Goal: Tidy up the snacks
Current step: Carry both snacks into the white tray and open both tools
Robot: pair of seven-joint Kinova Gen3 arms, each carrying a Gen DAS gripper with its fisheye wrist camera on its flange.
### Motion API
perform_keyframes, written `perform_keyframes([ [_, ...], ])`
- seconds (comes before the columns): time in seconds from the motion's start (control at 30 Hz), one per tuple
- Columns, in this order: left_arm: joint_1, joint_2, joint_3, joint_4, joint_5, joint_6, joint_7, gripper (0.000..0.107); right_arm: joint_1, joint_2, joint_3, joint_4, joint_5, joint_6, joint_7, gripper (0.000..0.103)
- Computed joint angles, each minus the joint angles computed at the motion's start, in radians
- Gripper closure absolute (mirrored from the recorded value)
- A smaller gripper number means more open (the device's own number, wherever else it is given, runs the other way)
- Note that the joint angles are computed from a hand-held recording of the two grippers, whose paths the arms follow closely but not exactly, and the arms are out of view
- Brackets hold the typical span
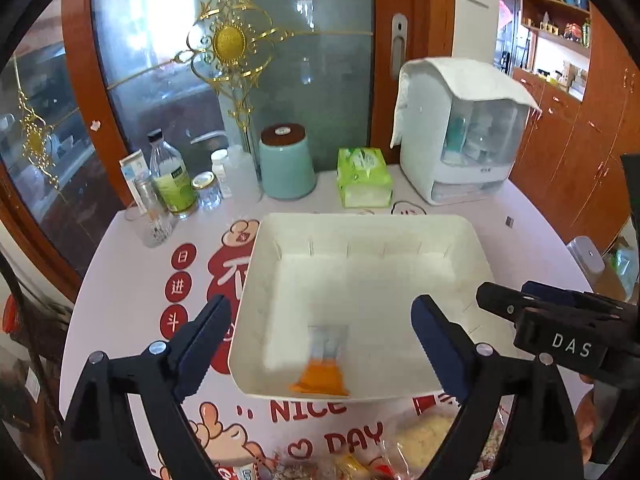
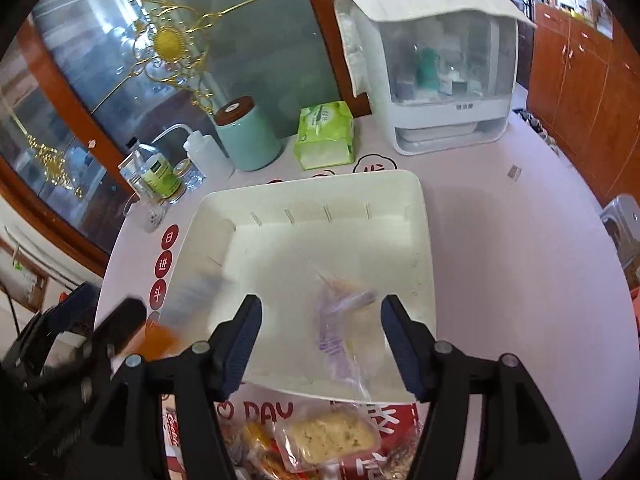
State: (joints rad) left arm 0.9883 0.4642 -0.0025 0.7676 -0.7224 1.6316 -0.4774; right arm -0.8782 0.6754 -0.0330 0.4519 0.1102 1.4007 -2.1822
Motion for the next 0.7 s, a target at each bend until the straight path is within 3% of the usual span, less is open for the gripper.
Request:
perform_keyframes([
  [0.2,0.032,-0.007,0.006,0.022,-0.025,0.008,-0.027,0.016,-0.004,-0.05,-0.004,0.093,0.01,-0.063,-0.028,0.034],
  [0.37,0.072,-0.043,0.017,0.086,-0.061,-0.008,0.049,0.016,-0.024,-0.1,-0.01,0.163,0.04,-0.096,-0.042,0.034],
  [0.7,0.164,-0.061,0.061,0.057,-0.093,0.107,0.127,0.016,-0.048,-0.222,-0.047,0.334,0.09,-0.152,-0.078,0.034],
])
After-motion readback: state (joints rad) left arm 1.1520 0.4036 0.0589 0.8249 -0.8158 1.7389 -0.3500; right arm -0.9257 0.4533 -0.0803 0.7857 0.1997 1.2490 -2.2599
